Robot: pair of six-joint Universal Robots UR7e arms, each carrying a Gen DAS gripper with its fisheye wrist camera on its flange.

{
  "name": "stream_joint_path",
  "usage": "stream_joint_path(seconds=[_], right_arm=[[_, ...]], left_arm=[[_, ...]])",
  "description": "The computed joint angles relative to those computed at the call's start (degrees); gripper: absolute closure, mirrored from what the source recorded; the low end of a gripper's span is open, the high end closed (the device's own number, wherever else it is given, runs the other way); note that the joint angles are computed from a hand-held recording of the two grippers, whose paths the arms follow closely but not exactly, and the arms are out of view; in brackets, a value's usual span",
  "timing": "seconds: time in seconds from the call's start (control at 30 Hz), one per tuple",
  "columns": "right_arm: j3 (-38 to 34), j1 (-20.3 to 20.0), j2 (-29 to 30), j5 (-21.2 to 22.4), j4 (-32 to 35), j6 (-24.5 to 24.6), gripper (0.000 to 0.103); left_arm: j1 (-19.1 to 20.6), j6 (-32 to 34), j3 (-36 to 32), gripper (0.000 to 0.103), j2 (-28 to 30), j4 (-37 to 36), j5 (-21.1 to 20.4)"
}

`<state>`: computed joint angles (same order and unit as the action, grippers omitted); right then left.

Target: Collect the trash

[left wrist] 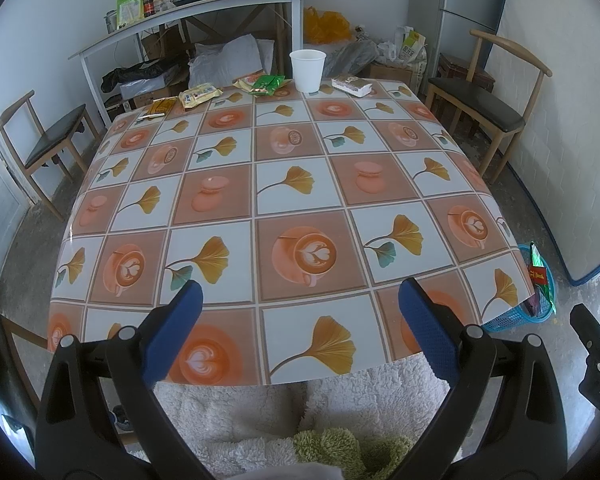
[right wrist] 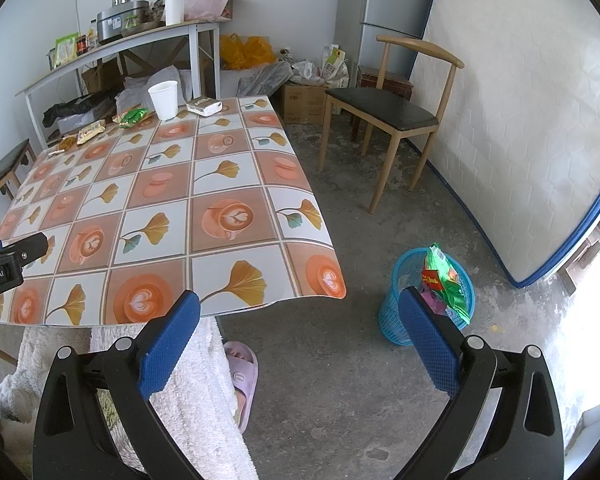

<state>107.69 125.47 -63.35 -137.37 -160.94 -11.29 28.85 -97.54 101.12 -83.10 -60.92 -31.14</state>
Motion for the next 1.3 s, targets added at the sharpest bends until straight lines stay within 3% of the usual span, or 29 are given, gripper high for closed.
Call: stream_joint_path(seconds=[1.3], right_arm=[[-0.56,0.61,0.78,0.25,0.39,0.52,0.007]], left_arm=[[0.05,-0.10,0.12,0.009,-0.13,-0.06,0.35]])
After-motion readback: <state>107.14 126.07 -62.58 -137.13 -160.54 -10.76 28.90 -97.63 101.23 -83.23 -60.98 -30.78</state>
